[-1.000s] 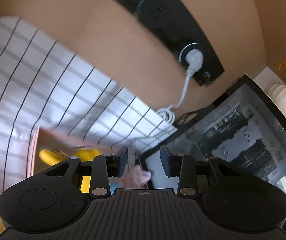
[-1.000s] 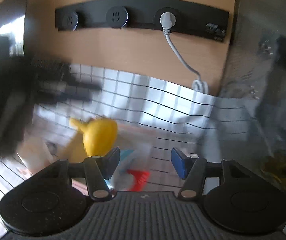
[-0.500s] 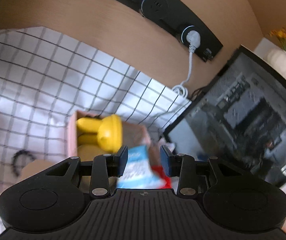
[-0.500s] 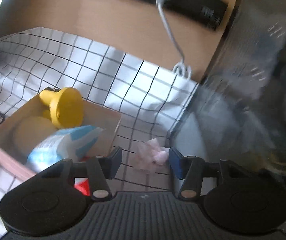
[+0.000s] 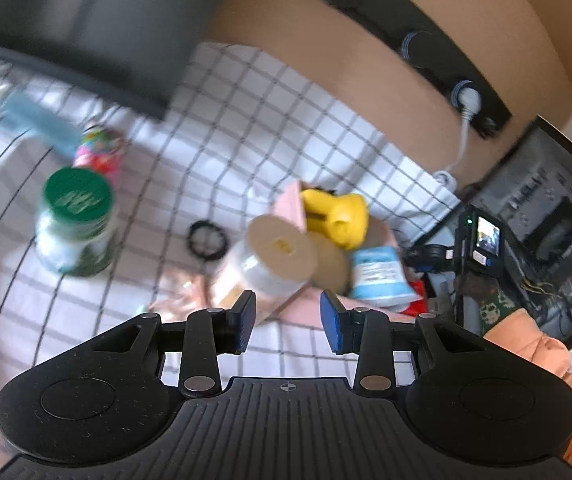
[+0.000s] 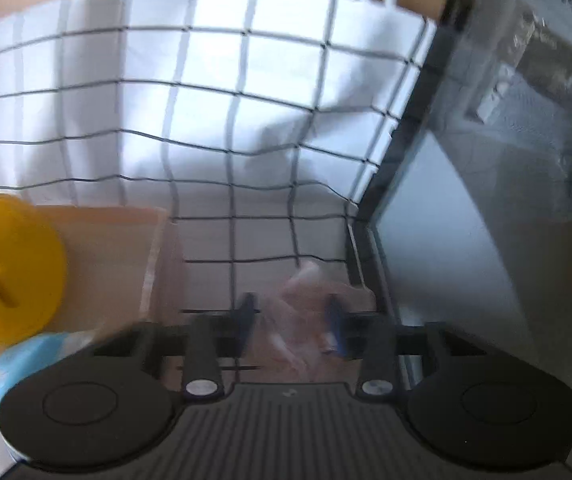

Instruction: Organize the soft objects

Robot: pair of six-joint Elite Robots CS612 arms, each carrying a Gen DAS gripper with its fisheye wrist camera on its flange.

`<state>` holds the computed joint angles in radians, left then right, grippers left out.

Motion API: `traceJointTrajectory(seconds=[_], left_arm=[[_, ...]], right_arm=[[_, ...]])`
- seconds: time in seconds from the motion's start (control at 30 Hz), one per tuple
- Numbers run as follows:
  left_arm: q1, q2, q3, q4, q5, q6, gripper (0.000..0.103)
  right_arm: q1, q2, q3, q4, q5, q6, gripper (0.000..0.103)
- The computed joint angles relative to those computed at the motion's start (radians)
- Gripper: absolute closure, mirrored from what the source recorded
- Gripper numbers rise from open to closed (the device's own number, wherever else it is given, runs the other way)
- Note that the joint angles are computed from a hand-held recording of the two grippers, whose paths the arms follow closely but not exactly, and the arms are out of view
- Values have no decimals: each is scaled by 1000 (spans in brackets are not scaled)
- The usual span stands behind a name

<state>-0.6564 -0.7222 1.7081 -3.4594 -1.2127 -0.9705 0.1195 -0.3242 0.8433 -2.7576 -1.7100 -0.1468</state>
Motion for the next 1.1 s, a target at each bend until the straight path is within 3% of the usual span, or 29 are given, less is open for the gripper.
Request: traceJointTrajectory(seconds=[0.1, 0.2, 0.33, 0.43, 0.57, 0.67, 0.87, 1.0, 1.1], left_arm=[[1, -6, 20, -6, 1, -16, 64], [5, -4, 20, -25, -24, 4, 64], [16, 15, -1, -52, -92, 39, 64], [26, 36, -28, -62, -157, 62, 64], [34, 53, -52, -73, -228, 100, 64], [35, 54, -54, -76, -242, 126, 64], [35, 47, -28, -74, -212, 84, 64], [35, 39, -3, -81, -190, 56, 64], [30, 30, 20, -86, -162, 30, 64]], right_arm=[[-8, -36, 63, -24, 52, 31, 98], [-16, -119, 210, -139, 130, 24, 98], [-33, -237, 406, -285, 243, 8, 98], [-53, -302, 500, -333, 310, -2, 98], [-78, -370, 582, -313, 377, 6, 97], [-81, -415, 646, -270, 391, -59, 97], [-80, -474, 714, -168, 499, -122, 98], [-66, -475, 705, -203, 586, -148, 97], [-43, -456, 669, -239, 585, -171, 97]])
